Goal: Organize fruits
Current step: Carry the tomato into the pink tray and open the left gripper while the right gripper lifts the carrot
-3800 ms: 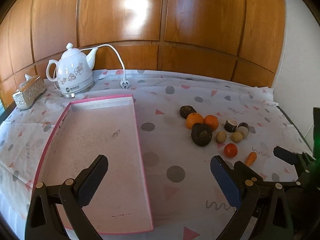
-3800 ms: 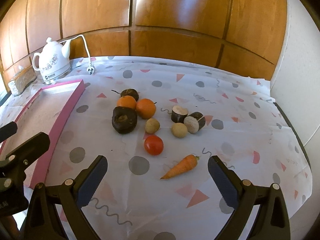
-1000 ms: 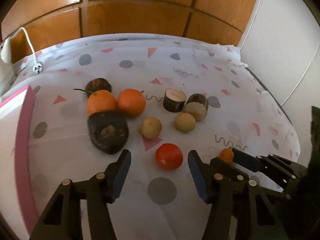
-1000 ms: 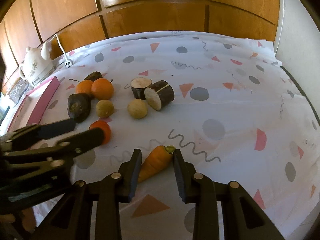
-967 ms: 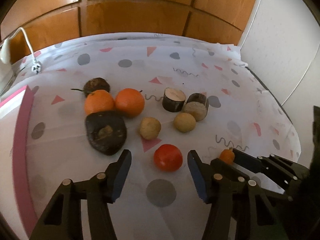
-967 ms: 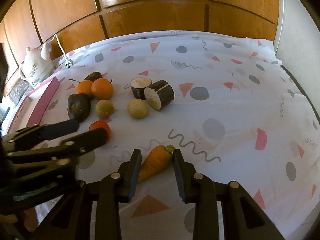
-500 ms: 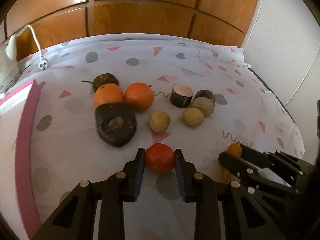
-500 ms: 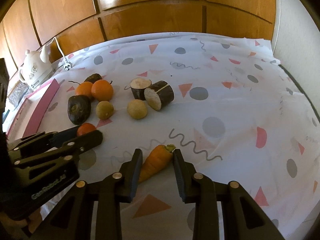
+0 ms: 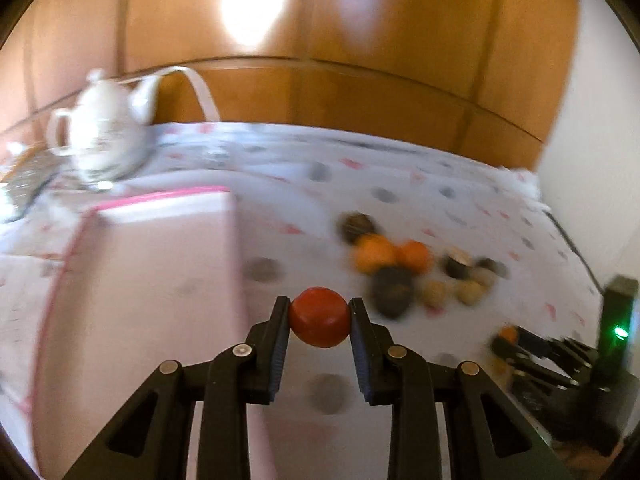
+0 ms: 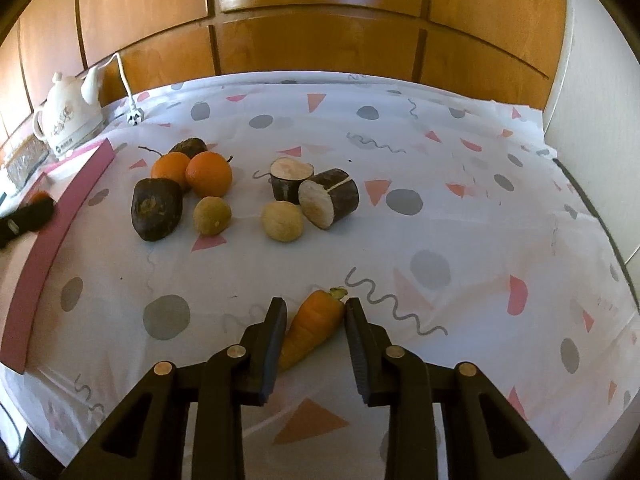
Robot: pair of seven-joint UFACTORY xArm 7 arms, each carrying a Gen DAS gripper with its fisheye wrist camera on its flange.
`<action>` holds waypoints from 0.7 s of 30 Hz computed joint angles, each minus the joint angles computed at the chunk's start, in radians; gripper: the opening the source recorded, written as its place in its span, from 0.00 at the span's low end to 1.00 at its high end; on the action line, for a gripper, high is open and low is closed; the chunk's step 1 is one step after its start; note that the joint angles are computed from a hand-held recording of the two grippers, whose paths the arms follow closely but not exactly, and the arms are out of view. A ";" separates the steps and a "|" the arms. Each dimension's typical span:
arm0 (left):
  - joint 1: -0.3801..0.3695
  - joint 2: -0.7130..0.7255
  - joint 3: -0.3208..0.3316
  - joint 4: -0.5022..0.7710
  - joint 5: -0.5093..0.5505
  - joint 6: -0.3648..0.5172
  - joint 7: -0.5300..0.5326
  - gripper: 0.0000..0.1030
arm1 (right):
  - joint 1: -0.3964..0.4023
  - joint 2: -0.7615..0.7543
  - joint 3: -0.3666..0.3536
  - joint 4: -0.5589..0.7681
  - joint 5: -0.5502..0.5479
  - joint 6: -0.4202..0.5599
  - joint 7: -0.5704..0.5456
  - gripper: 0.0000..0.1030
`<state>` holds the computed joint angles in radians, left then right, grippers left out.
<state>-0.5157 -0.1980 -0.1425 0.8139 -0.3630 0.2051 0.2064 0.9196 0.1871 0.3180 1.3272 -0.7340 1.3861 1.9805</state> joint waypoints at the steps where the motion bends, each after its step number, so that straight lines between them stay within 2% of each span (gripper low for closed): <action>1: 0.037 -0.001 -0.009 -0.002 0.040 -0.002 -0.045 0.28 | 0.000 0.003 0.000 0.003 0.001 0.002 -0.006 0.29; 6: 0.196 0.033 -0.045 0.001 0.266 0.008 -0.283 0.28 | -0.009 0.017 -0.003 0.032 0.028 0.014 -0.089 0.28; 9: 0.234 0.059 -0.042 0.012 0.357 0.036 -0.366 0.29 | -0.014 0.035 -0.011 0.065 0.054 0.030 -0.163 0.24; 12: 0.232 0.053 -0.011 -0.003 0.347 0.049 -0.357 0.32 | -0.010 0.062 -0.020 0.108 0.073 0.064 -0.225 0.24; 13: 0.237 0.047 -0.010 -0.014 0.360 0.044 -0.362 0.36 | -0.005 0.069 -0.023 0.118 0.077 0.074 -0.228 0.24; 14: 0.239 0.039 -0.007 -0.024 0.360 0.037 -0.367 0.46 | -0.001 0.076 -0.027 0.131 0.082 0.085 -0.231 0.24; 15: 0.233 0.029 -0.002 -0.035 0.345 0.029 -0.363 0.50 | 0.002 0.082 -0.031 0.140 0.085 0.093 -0.234 0.24; 21: 0.212 -0.027 0.020 -0.070 0.294 0.036 -0.321 0.50 | 0.009 0.097 -0.048 0.168 0.100 0.111 -0.264 0.24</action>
<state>-0.3038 -0.2245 -0.1229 0.7442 -0.0688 0.2408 -0.1143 0.9284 0.2844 0.2699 1.4951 -0.6343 1.4974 1.7163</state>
